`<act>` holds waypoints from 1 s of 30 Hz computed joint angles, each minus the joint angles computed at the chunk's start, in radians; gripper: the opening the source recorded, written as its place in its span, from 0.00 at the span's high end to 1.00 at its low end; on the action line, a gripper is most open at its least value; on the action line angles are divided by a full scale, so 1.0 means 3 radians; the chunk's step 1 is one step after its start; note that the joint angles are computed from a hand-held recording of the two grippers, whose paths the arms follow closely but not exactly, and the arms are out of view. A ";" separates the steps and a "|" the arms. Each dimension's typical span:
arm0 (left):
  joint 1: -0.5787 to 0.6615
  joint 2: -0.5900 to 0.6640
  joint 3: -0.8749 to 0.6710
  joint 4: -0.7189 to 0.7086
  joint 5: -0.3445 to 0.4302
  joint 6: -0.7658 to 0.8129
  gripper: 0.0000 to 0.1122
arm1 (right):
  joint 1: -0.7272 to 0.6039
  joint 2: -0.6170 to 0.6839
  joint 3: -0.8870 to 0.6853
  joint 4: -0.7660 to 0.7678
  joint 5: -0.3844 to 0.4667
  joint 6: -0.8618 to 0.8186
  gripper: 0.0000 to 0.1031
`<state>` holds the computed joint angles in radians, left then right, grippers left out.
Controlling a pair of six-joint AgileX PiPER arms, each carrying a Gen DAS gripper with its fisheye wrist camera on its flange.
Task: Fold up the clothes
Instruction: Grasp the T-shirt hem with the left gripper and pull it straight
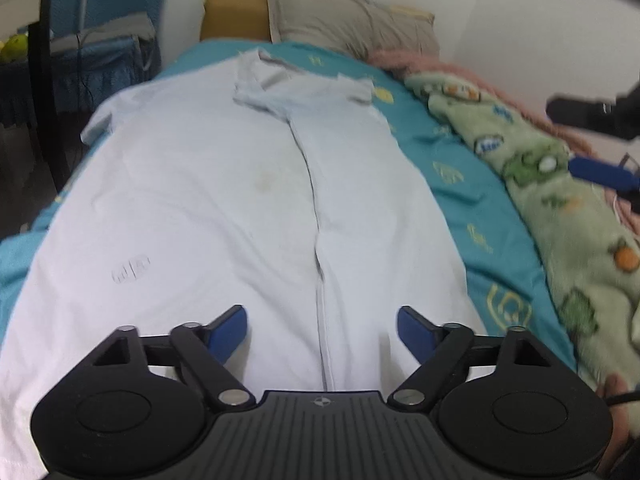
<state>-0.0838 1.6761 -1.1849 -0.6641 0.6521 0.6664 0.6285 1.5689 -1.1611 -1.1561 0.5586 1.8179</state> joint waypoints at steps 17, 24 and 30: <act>-0.0567 -0.0178 -0.0031 0.1339 0.0177 -0.1710 0.80 | 0.0143 -0.0133 0.0084 -0.0126 0.0115 -0.0052 0.34; -0.0655 -0.0272 -0.0325 0.1781 0.0359 -0.2400 0.33 | 0.0181 -0.0246 0.0180 -0.0190 0.0067 0.0153 0.34; -0.0236 0.0031 -0.0816 0.1403 0.0443 -0.2240 0.28 | 0.0229 -0.0227 0.0200 -0.0226 0.0127 0.0237 0.34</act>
